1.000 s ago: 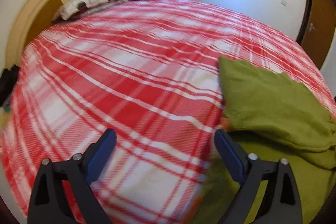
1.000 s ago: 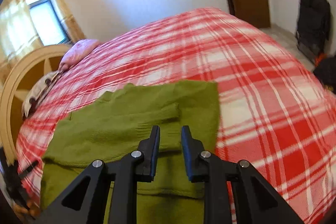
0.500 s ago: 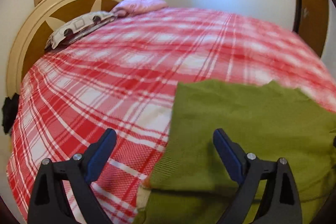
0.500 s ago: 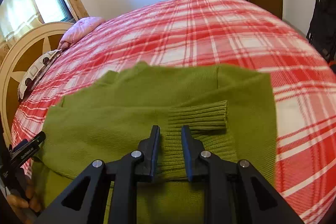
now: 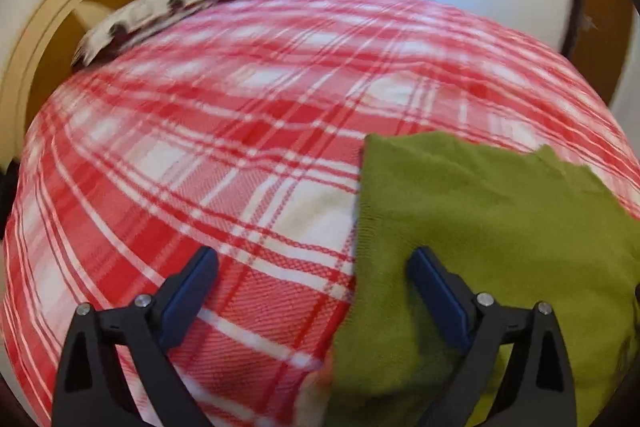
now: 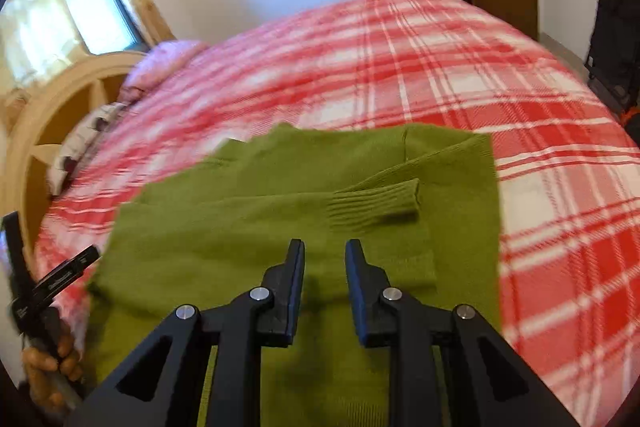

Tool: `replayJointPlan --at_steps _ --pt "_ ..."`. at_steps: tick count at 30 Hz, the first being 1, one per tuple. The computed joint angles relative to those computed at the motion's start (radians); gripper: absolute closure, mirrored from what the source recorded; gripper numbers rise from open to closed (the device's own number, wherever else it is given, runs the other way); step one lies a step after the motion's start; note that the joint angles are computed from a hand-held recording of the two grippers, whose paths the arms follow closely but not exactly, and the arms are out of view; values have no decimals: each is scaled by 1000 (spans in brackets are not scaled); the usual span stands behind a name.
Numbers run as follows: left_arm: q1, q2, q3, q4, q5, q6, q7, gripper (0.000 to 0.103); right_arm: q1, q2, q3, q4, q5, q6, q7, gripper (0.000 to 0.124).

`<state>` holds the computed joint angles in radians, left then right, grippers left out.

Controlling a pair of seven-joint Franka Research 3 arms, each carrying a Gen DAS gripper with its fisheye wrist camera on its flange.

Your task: Fold small clothes

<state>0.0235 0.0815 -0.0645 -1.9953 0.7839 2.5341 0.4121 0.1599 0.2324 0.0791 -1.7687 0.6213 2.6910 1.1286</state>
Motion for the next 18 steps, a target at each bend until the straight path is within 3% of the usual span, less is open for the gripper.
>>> replayJointPlan --at_steps 4,6,8,12,18 --pt "24 -190 26 -205 35 227 94 4 -27 -208 -7 -203 131 -8 -169 102" --pt "66 -278 7 -297 50 313 133 4 -19 -285 -37 -280 144 -33 -181 99" --pt "69 -337 15 -363 7 370 217 4 -16 -362 -69 -356 140 -83 -171 86" --pt "-47 -496 118 -544 -197 435 488 4 -17 -495 -123 -476 135 -183 -143 83" --pt "-240 -669 264 -719 -422 426 691 4 -23 -670 -129 -640 2 -322 -112 83"
